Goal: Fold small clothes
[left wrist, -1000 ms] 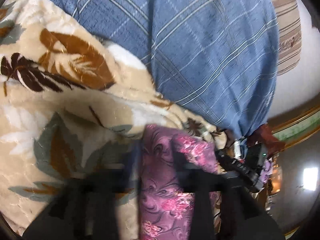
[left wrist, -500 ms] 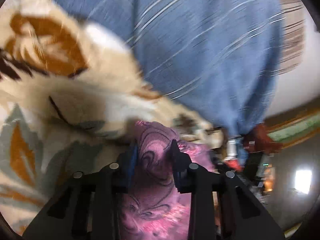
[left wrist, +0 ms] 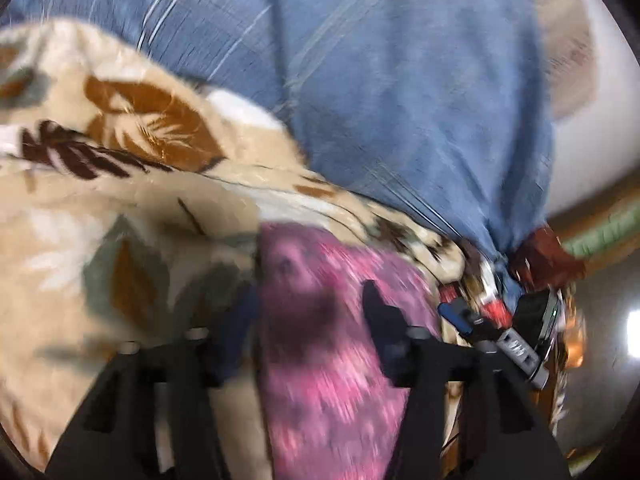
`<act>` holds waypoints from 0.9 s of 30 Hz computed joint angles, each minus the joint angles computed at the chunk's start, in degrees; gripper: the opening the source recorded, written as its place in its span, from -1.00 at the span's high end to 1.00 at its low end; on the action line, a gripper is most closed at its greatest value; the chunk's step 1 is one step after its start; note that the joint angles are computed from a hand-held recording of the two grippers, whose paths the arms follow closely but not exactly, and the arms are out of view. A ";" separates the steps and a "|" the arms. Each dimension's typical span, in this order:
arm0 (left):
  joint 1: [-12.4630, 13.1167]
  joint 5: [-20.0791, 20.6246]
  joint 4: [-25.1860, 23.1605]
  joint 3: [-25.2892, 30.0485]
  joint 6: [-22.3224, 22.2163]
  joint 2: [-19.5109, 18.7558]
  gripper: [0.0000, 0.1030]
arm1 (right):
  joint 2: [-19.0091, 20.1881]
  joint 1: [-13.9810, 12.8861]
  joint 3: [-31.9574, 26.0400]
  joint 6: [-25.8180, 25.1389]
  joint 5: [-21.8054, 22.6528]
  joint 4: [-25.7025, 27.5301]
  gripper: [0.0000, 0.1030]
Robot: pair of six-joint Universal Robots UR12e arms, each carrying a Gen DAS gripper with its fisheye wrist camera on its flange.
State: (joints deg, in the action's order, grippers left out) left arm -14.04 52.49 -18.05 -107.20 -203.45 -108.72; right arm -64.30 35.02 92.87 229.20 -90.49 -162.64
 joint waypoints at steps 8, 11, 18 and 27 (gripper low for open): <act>-1.51 -2.36 -0.87 -8.75 3.54 4.42 -0.22 | -3.00 3.80 5.97 6.04 -0.64 -1.61 -0.26; -1.38 -4.00 -0.53 -8.54 3.66 3.54 -0.21 | -2.56 3.40 6.93 7.62 0.21 -1.96 0.28; -1.19 -3.36 -1.34 -8.82 1.31 3.90 0.64 | -2.51 2.84 7.73 8.72 1.67 -4.35 0.85; -0.87 -6.65 -5.28 -8.08 1.17 3.86 0.14 | -2.81 2.82 9.37 10.50 2.69 -7.43 0.48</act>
State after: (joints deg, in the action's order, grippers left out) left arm -14.91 45.84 -23.32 -115.29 -202.27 -104.86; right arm -67.11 37.84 102.25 239.70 -87.80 -170.07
